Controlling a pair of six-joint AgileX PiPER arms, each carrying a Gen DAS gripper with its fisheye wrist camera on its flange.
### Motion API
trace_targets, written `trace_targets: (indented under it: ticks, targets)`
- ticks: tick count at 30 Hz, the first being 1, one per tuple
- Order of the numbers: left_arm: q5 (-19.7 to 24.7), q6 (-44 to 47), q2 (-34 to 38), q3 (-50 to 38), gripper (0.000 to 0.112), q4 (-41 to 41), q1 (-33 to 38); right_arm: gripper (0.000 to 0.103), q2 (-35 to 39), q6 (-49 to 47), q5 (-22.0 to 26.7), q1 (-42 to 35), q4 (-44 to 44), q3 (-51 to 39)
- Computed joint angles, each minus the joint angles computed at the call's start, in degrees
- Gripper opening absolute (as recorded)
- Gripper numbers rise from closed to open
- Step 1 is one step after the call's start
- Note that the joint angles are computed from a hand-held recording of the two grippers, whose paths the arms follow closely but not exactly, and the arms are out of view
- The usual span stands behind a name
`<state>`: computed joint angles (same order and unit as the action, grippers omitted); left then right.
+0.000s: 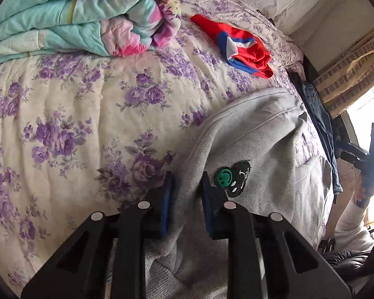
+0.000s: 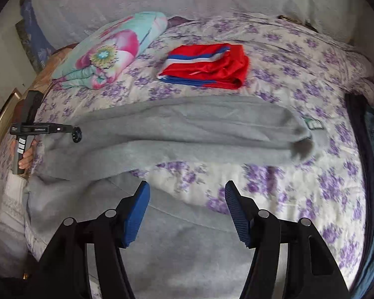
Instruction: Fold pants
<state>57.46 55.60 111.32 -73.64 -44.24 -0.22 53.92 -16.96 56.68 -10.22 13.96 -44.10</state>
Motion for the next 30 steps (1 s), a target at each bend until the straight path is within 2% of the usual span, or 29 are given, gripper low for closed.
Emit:
trace_targets:
  ticks: [2, 3, 4, 5, 7, 8, 10, 15, 17, 19, 20, 21, 24, 27, 30]
  targets:
    - [1.00, 0.16, -0.31, -0.05, 0.018, -0.95, 0.80, 0.066, 10.52, 2.11, -3.57, 11.31, -0.25, -7.00]
    - [1.63, 0.76, -0.46, -0.03, 0.017, -1.75, 1.54, 0.068, 16.23, -0.28, -4.14, 14.69, 0.96, -11.42]
    - [0.36, 0.60, -1.29, 0.71, 0.012, -1.62, 1.91, 0.069, 21.43, -1.98, -5.12, 17.80, 1.12, -15.63]
    - [-0.52, 0.68, -1.84, 1.19, 0.012, -1.23, 2.38, 0.069, 26.56, -2.78, -5.88, 20.68, 0.01, -19.95]
    - [1.55, 2.30, -1.12, 0.90, 0.012, -1.72, 4.61, 0.069, 36.30, -4.98, -5.43, 24.24, -1.34, -28.72]
    - [1.40, 2.69, -0.97, 1.11, 0.012, -1.32, 4.94, 0.069, 40.78, -4.97, -4.73, 25.53, -2.31, -32.89]
    - [2.13, 3.67, -0.47, 1.02, 0.012, -0.79, 5.59, 0.069, 49.27, -6.32, -0.15, 26.62, -3.30, -41.28]
    - [5.96, 5.90, 0.43, -0.12, 0.012, -0.82, 6.15, 0.069, 62.00, -10.46, 8.74, 29.09, -6.63, -53.81]
    - [5.46, 6.64, -0.17, 0.53, 0.013, -0.36, 5.65, 0.069, 65.01, -11.59, 10.41, 29.71, -7.57, -56.06]
    - [4.37, 7.37, -0.84, 1.36, 0.013, -0.15, 5.09, 0.038, 66.84, -13.76, 10.65, 29.18, -5.18, -56.70]
    - [4.62, 7.11, -0.53, 1.12, 0.013, -0.21, 5.08, 0.012, 67.82, -15.58, 12.08, 28.50, -1.93, -57.16]
    - [4.08, 7.15, -0.67, 1.36, 0.013, -0.14, 4.91, 0.009, 67.16, -16.60, 11.22, 28.69, -0.77, -55.75]
    - [0.66, 8.92, -3.06, 3.92, 0.007, -0.18, 3.86, 0.008, 62.57, -18.13, 4.55, 29.35, -0.96, -49.88]
    - [-1.86, 7.00, -2.76, 3.54, 0.006, -1.81, 3.08, 0.009, 61.43, -18.31, 2.87, 25.05, 5.49, -50.73]
    - [-7.27, 2.21, -1.85, 2.19, 0.005, 0.46, 0.51, 0.009, 61.40, -14.79, 0.23, 25.96, 2.11, -50.62]
